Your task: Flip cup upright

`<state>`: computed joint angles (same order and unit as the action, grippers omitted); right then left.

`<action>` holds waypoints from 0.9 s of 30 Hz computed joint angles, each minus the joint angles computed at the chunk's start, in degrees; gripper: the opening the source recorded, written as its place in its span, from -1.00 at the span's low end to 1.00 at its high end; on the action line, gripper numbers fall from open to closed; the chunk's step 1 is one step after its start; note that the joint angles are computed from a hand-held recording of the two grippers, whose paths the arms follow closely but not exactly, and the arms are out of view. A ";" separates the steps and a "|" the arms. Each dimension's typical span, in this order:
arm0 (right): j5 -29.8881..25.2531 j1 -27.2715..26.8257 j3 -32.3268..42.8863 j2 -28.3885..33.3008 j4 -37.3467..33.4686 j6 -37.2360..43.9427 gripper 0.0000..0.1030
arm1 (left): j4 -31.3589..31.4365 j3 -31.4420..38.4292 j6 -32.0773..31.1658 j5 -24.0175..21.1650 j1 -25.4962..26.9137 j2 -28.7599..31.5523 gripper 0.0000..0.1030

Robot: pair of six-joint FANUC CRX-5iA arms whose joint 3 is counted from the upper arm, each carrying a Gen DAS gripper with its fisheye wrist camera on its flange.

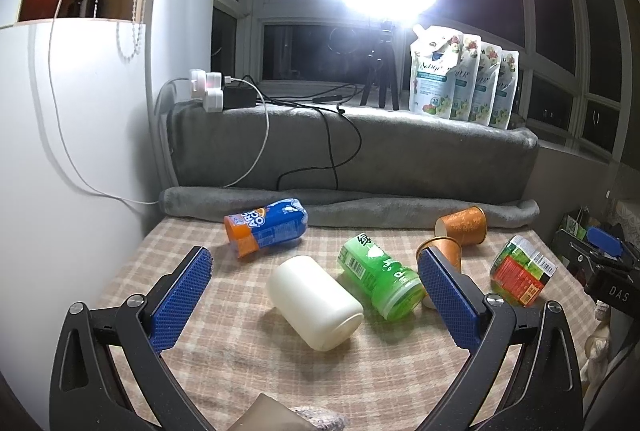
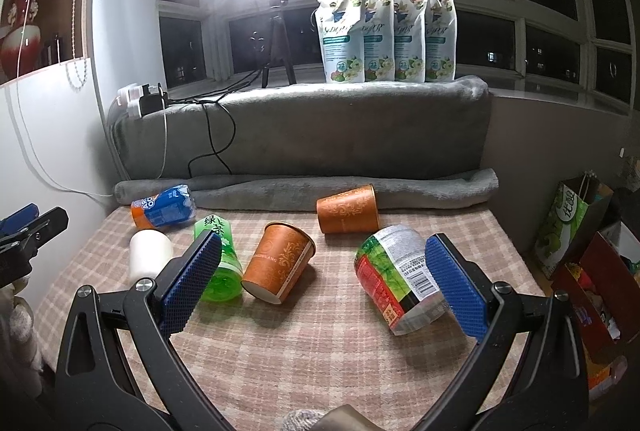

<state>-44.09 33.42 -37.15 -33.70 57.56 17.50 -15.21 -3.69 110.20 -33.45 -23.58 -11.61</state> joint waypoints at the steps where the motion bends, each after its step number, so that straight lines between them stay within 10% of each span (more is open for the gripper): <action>1: 0.31 -0.10 0.18 0.15 -0.32 0.41 1.00 | 0.18 0.08 -0.20 -0.10 0.09 0.07 0.99; 15: 7.47 -2.16 5.51 4.88 -9.26 12.96 1.00 | 2.98 -0.32 -2.54 -1.13 2.62 0.74 0.99; 27: 9.92 -1.63 20.27 16.58 -28.84 45.32 1.00 | 10.09 -3.44 -7.74 -3.51 8.42 0.62 0.99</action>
